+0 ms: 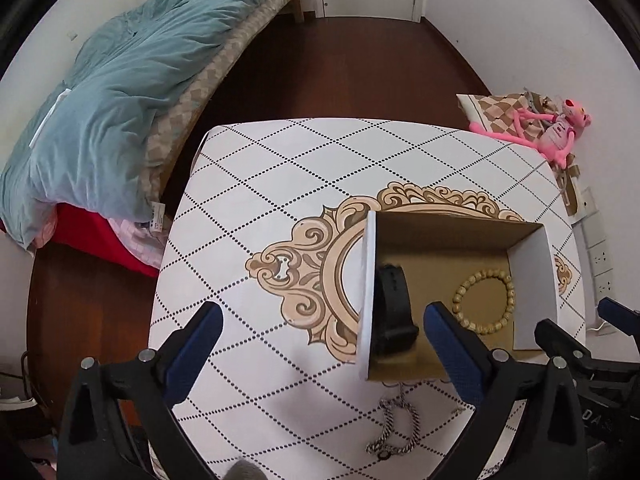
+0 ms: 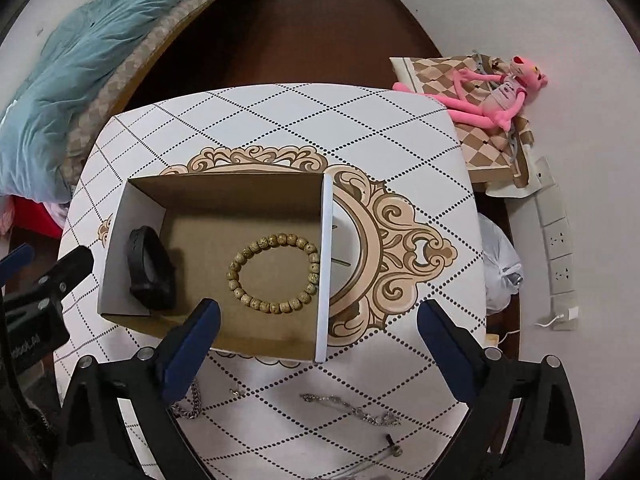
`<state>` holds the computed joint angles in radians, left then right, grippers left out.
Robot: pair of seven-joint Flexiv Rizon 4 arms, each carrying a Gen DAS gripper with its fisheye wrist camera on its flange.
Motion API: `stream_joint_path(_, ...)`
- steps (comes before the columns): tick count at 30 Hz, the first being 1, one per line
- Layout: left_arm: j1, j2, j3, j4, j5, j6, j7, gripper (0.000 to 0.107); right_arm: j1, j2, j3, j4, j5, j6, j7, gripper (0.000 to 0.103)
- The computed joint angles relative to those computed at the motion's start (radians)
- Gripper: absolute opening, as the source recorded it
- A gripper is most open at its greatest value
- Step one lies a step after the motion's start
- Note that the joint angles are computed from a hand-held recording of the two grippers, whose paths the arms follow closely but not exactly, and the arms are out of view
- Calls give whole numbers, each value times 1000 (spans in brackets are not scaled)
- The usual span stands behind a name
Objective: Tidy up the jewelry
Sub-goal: 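Withdraw both open tools from the box toward the remaining jewelry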
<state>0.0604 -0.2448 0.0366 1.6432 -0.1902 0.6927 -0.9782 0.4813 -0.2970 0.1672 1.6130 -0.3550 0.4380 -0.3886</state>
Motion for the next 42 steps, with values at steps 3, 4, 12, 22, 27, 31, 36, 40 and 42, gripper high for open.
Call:
stream_joint_path(3, 2, 25, 1, 24, -11, 17, 16, 102, 13, 8, 0, 2, -22, -11, 24, 100)
stream_joint_path(4, 3, 32, 1, 28, -16, 14, 19, 102, 17, 10, 0, 1, -29, -16, 33, 100)
stream_joint_path(12, 11, 116, 9, 72, -67, 23, 64, 102, 44, 72, 14, 17, -105, -47, 107, 100)
stream_joint_path(22, 26, 232, 40, 136, -156, 19, 136, 102, 88, 147, 53, 3, -202, -144, 178, 100)
stream_joint_path(27, 33, 265, 54, 159, -177, 14, 158, 102, 102, 177, 73, 12, -227, -143, 216, 100)
stream_joint_path(31, 35, 287, 62, 194, -170, 46, 162, 102, 88, 216, 88, 67, -190, -80, 267, 100)
stream_joint_path(36, 34, 305, 71, 275, -142, 90, 174, 102, 65, 281, 117, 189, -112, -62, 360, 100)
stream_joint_path(40, 39, 303, 73, 334, -70, 84, 147, 102, 41, 327, 138, 319, 12, 19, 433, 100)
stream_joint_path(42, 41, 304, 73, 358, -33, 85, 131, 102, 35, 338, 147, 386, 64, 87, 468, 98)
